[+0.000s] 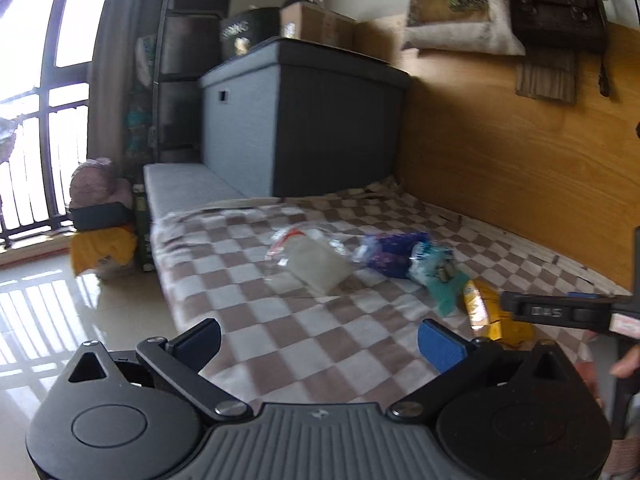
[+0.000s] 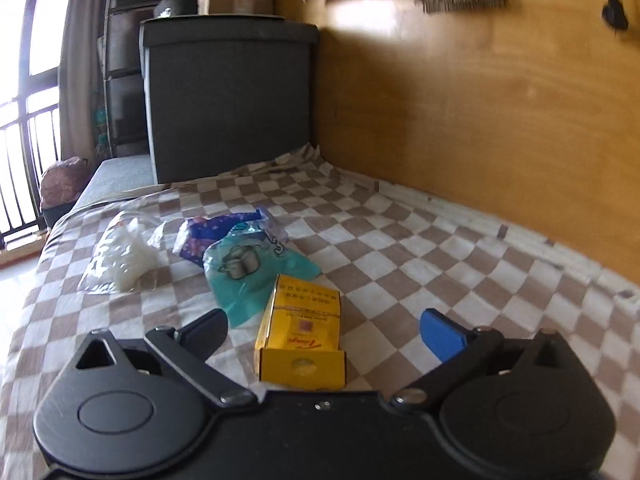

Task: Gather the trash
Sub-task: 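Close the right tool on the yellow box while the left tool grasps the teal bag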

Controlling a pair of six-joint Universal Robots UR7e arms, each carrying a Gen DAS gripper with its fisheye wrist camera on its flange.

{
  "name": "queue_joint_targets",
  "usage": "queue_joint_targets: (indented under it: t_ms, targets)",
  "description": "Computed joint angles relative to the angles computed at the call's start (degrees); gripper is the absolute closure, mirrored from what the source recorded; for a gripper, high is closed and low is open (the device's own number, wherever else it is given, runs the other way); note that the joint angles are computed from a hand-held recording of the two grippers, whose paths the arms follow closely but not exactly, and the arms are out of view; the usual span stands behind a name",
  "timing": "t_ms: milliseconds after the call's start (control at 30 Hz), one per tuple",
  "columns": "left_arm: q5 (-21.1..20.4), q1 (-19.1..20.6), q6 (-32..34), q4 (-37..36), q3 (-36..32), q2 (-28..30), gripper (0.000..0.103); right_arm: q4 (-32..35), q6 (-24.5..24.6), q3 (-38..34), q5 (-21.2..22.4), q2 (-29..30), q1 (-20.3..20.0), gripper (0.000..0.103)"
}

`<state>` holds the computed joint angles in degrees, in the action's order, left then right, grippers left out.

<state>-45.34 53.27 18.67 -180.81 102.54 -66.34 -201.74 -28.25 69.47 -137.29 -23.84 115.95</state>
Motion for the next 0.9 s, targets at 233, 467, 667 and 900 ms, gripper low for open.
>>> queue_joint_targets:
  t_ms: [233, 467, 667, 900]
  targets:
    - [-8.6, 1.8, -3.9, 8.4, -7.9, 5.4, 0.000, 4.0, 4.0, 0.3, 6.5, -0.7, -2.7, 0.000]
    - [-19.2, 5.4, -9.8, 21.1, -21.2, 12.8, 0.000, 5.3, 11.4, 0.3, 10.3, -1.0, -4.5, 0.009]
    - [-23.3, 7.6, -16.6, 29.7, -32.6, 20.3, 0.000, 4.9, 13.6, 1.5, 13.7, -1.4, -5.7, 0.013]
    - [-26.8, 9.6, -22.8, 33.5, -41.7, 26.9, 0.000, 7.0, 14.1, 1.6, 13.6, -1.6, -5.7, 0.036]
